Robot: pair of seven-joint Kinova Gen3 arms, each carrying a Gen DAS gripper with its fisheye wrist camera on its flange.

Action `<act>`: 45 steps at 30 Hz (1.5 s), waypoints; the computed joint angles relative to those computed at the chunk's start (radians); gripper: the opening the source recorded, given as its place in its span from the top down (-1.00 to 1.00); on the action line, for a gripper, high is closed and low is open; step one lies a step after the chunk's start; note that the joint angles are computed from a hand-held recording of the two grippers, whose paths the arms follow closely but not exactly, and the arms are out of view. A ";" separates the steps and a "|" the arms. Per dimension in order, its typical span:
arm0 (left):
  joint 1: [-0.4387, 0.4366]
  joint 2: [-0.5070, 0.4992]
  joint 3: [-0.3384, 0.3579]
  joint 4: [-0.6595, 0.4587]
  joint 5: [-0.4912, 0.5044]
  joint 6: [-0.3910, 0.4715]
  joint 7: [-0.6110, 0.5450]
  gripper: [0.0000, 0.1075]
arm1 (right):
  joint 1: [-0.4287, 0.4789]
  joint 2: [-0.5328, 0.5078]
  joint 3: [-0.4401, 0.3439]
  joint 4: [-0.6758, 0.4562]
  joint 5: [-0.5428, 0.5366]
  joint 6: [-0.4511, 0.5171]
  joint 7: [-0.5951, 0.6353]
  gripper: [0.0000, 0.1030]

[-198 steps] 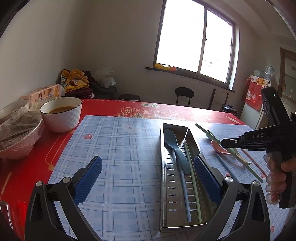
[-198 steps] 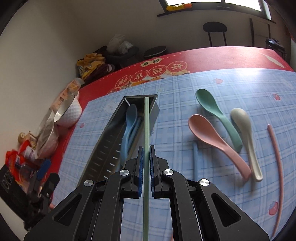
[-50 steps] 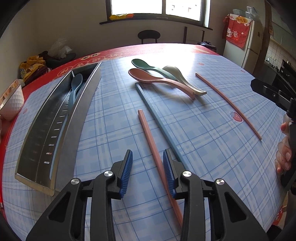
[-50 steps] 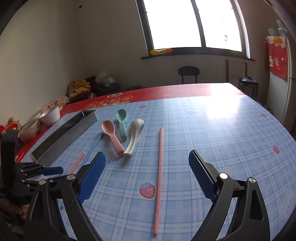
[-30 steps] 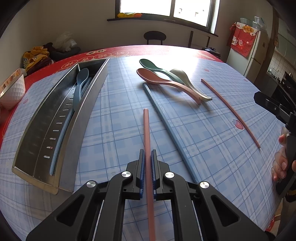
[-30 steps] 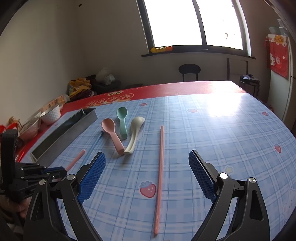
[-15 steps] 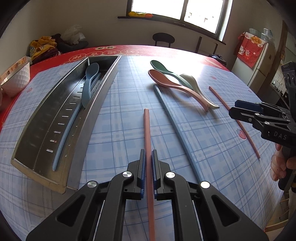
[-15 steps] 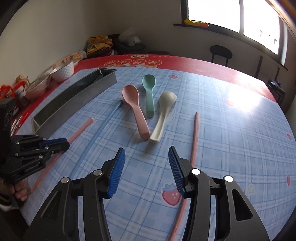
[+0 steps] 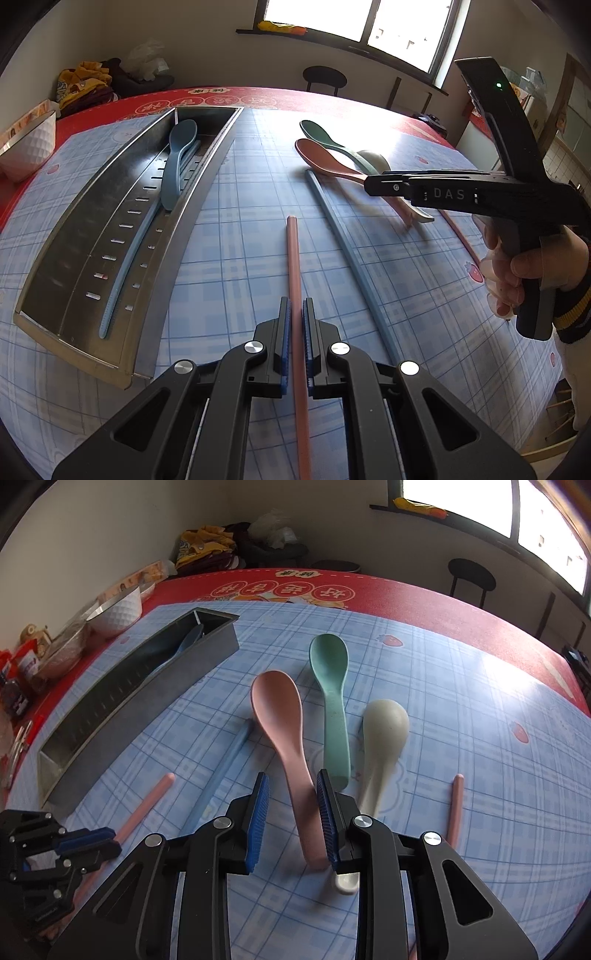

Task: Organize utensils
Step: 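Grasp the pink spoon handle with the right gripper while left holds the pink chopstick, then lift the pink spoon off the table with the right gripper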

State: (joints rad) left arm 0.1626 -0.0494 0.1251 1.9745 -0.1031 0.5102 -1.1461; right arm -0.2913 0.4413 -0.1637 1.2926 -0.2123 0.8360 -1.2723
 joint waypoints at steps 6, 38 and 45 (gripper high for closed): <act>-0.002 -0.001 -0.012 0.003 0.042 -0.008 -0.039 0.85 | -0.006 0.046 0.011 -0.054 -0.005 0.043 -0.060 0.53; 0.002 0.004 0.004 -0.003 -0.006 0.001 -0.002 0.84 | 0.151 -0.235 -0.065 0.437 -0.425 -0.267 0.193 0.72; 0.012 0.010 0.008 -0.009 -0.038 0.005 0.022 0.79 | 0.091 -0.203 -0.023 0.387 -0.329 -0.192 0.116 0.72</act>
